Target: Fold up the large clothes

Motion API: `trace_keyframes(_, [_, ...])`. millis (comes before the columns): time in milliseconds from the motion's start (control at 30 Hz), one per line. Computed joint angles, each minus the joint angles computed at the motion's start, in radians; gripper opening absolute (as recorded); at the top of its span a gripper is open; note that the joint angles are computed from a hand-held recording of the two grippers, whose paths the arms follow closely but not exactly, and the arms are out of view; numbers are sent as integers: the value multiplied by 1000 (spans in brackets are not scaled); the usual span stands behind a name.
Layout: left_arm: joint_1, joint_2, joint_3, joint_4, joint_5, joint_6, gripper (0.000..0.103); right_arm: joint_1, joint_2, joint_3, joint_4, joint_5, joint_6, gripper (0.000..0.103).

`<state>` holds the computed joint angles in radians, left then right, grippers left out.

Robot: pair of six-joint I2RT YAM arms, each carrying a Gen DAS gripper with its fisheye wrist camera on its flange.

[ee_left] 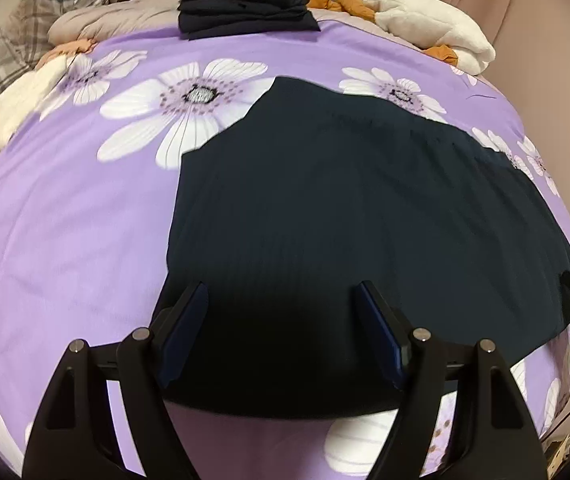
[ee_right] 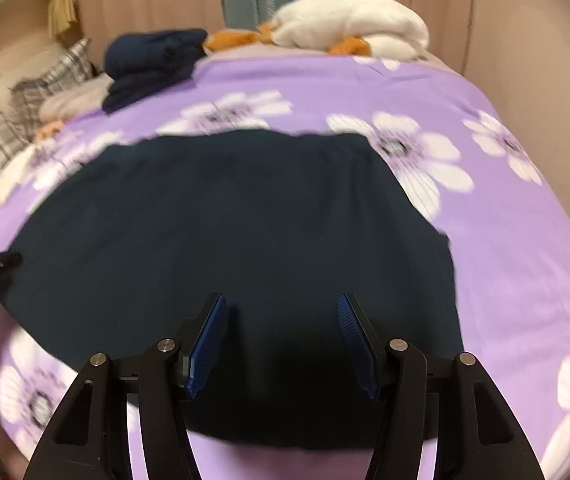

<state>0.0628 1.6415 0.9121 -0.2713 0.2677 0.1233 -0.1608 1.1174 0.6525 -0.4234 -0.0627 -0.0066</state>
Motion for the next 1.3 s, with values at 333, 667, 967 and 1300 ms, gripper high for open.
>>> trace_keyframes(333, [23,-23,-70,49,6,-16,78,-110,24,-54,38,-90,-2,59])
trace_keyframes(667, [57,-48,-118,76,1,9,79,-81,-62,-99,-7,-60,40,59])
trace_keyframes(967, [72,-70,-135,68,-3,17,79,-99,-91,-107,-35,-58,30,59])
trace_keyframes(1300, [93,-80,-139,53,-5,11,79,-118,-122,-119,-58,-72,27,59])
